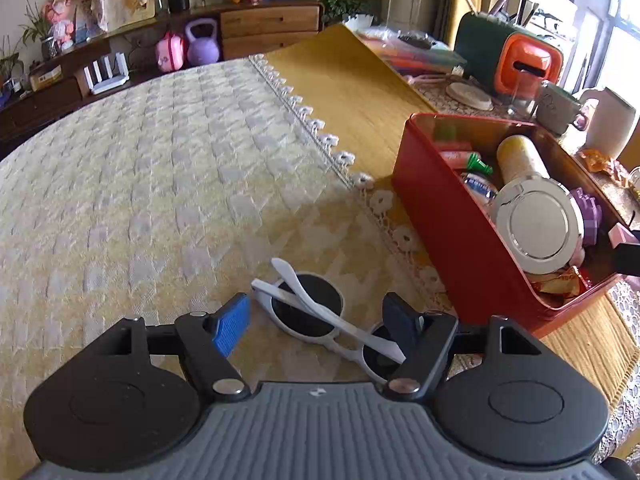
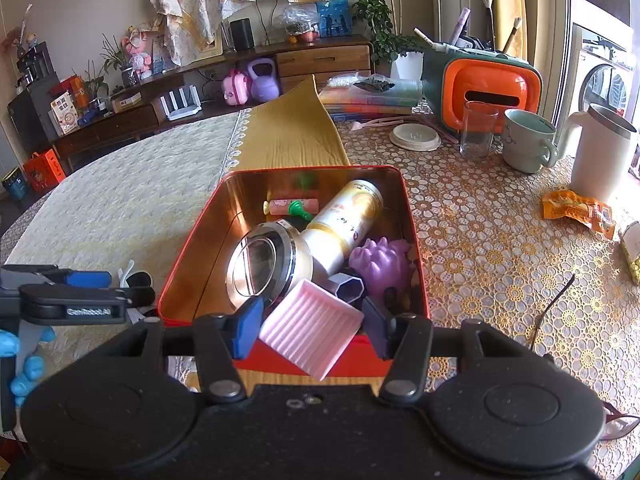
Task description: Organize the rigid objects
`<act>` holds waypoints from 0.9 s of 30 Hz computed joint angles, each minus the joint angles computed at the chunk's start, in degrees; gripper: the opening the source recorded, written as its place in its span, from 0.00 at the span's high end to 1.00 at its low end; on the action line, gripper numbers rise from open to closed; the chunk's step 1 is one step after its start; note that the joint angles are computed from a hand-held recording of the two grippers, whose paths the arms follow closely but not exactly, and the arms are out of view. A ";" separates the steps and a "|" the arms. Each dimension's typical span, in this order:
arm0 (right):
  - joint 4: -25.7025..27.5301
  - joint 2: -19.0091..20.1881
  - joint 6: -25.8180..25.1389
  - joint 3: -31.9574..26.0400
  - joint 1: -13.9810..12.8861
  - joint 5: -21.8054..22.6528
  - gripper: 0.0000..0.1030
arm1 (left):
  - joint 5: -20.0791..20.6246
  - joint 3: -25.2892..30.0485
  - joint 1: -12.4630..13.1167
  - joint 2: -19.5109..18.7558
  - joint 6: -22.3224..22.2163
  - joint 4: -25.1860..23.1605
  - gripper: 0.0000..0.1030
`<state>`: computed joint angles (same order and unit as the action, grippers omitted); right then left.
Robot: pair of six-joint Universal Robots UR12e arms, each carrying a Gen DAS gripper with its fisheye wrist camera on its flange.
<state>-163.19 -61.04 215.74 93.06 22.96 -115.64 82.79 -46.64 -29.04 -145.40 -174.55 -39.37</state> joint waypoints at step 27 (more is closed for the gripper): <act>-0.65 0.02 0.08 0.24 0.24 -0.71 0.48 | -5.25 -3.84 0.70 1.66 3.45 6.36 0.95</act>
